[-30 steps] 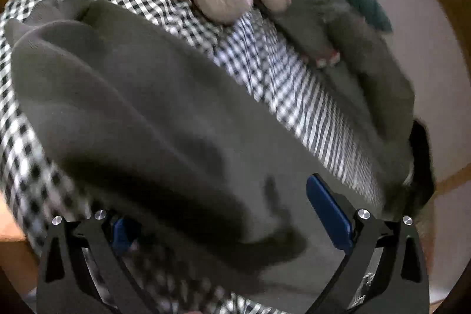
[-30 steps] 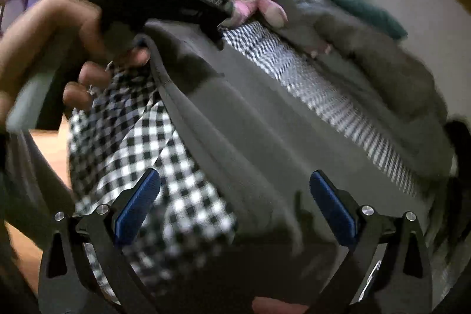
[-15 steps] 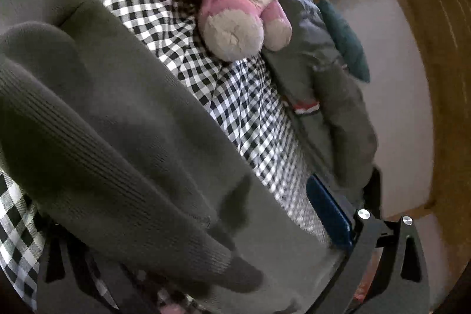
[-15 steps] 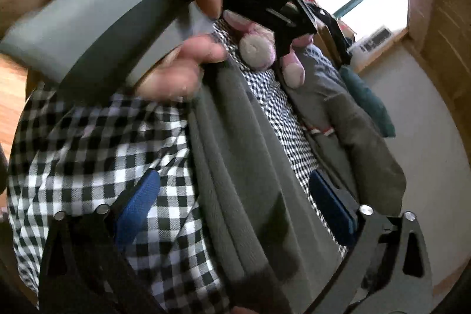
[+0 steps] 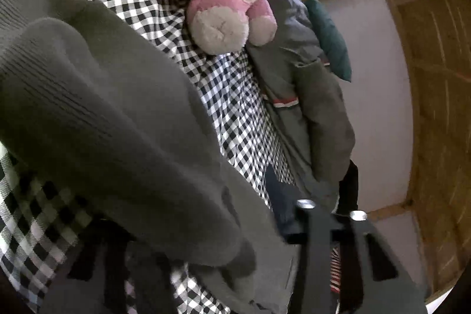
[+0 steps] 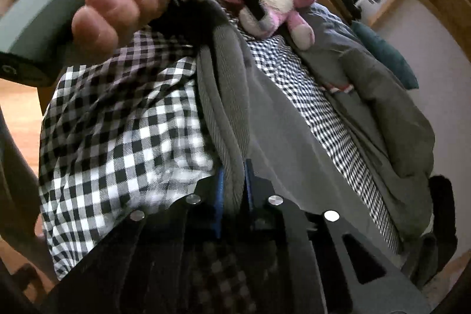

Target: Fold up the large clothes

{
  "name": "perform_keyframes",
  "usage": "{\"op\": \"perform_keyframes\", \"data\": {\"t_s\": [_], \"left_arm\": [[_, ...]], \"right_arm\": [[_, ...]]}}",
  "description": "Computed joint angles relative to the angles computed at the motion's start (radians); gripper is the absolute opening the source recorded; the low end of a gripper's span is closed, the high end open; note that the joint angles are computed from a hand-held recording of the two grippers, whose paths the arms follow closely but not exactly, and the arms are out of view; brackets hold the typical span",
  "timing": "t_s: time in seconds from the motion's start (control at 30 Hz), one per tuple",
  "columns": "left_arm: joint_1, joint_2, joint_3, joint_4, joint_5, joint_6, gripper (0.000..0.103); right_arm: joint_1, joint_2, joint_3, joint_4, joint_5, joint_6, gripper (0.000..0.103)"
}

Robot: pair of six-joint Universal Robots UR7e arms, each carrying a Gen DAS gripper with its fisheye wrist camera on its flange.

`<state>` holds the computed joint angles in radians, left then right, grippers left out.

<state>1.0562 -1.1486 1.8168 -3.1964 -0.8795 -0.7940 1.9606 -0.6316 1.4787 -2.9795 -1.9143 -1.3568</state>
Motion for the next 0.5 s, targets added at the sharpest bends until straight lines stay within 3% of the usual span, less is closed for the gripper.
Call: {"op": "perform_keyframes", "data": {"t_s": [0.03,0.1,0.33,0.43,0.5], "left_arm": [[0.003,0.003,-0.001,-0.018,-0.016,0.012,0.016],[-0.005,0.006,-0.014,-0.015,-0.03,0.051,0.016],[-0.104,0.052,-0.12,0.167,0.175,0.191,0.014],[-0.152,0.077,-0.152,0.16,0.259,0.279,0.014],[-0.172,0.09,-0.175,0.144,0.271,0.331,0.014]], "right_arm": [[0.0,-0.005,0.004,0.002,0.003,0.008,0.012],[-0.002,-0.017,0.008,0.014,0.016,0.025,0.011],[-0.017,-0.089,0.072,0.014,0.062,0.097,0.011],[-0.026,-0.111,0.071,0.043,0.08,0.125,0.011],[-0.034,-0.124,0.073,0.059,0.094,0.136,0.011]]}}
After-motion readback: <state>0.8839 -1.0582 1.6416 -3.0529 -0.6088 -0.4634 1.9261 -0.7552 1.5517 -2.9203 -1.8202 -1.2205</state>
